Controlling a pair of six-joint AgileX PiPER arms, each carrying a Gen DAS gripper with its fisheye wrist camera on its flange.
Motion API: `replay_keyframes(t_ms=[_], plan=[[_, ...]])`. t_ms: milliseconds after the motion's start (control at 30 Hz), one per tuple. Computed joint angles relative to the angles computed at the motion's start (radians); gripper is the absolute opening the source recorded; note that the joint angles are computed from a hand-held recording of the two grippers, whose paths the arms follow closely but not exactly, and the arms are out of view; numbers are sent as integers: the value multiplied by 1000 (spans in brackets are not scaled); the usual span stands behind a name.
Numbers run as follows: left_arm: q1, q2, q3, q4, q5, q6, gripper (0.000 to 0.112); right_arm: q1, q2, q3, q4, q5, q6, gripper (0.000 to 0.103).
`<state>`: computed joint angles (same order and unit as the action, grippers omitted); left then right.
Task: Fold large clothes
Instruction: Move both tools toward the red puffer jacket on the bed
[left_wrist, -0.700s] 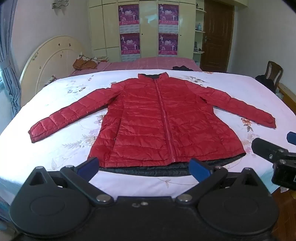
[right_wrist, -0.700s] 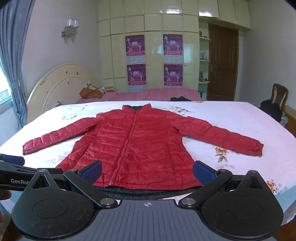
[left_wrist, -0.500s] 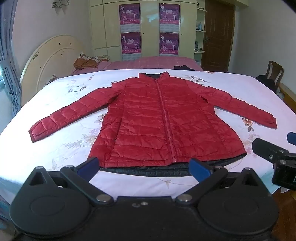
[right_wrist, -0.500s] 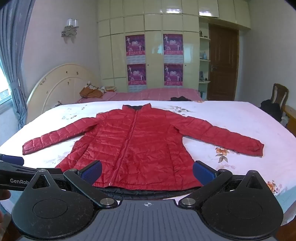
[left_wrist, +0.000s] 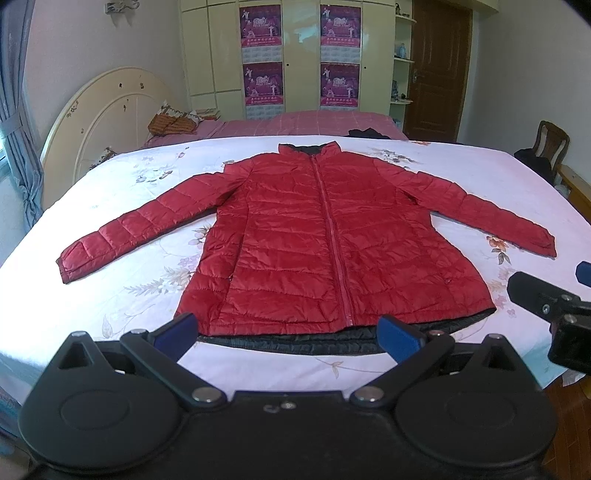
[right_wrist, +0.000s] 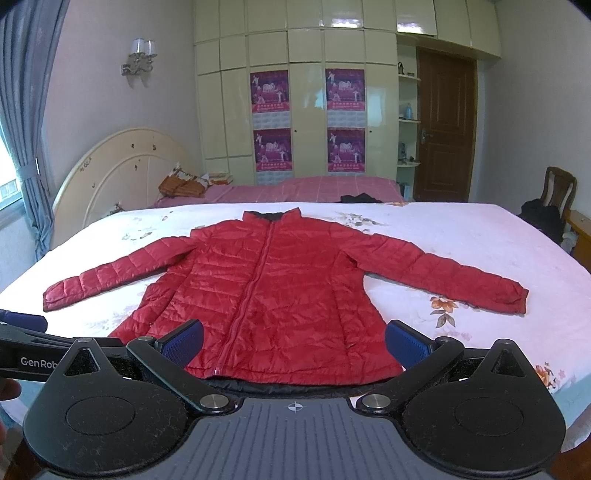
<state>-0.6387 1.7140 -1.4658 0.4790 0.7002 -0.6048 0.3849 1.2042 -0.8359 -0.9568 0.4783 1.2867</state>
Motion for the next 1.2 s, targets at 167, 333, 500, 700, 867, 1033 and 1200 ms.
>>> replay_keyframes(t_ms=[167,333,500,700,867,1033,1200], plan=[[0,13,-16,-5,19,10,103,-5,4,0,-2,-7,1,103],[0,22,-20,-1,17,9,103,-9,16,-7,1,-9,-1,103],[5,40,-28,4,-1,0,103,-31,36,-14,-2,-24,-6,103],[8,96,-104,17,81,50,103,-67,69,-28,-15,-50,-2,103],[28,156,-197,-8,133,106,103,-94,115,-53,-39,-65,10,103],[62,219,-268,-45,105,141,103,-121,173,-77,-110,-85,72,103],[101,324,-405,-89,123,205,103,-147,259,-132,-171,-93,123,103]])
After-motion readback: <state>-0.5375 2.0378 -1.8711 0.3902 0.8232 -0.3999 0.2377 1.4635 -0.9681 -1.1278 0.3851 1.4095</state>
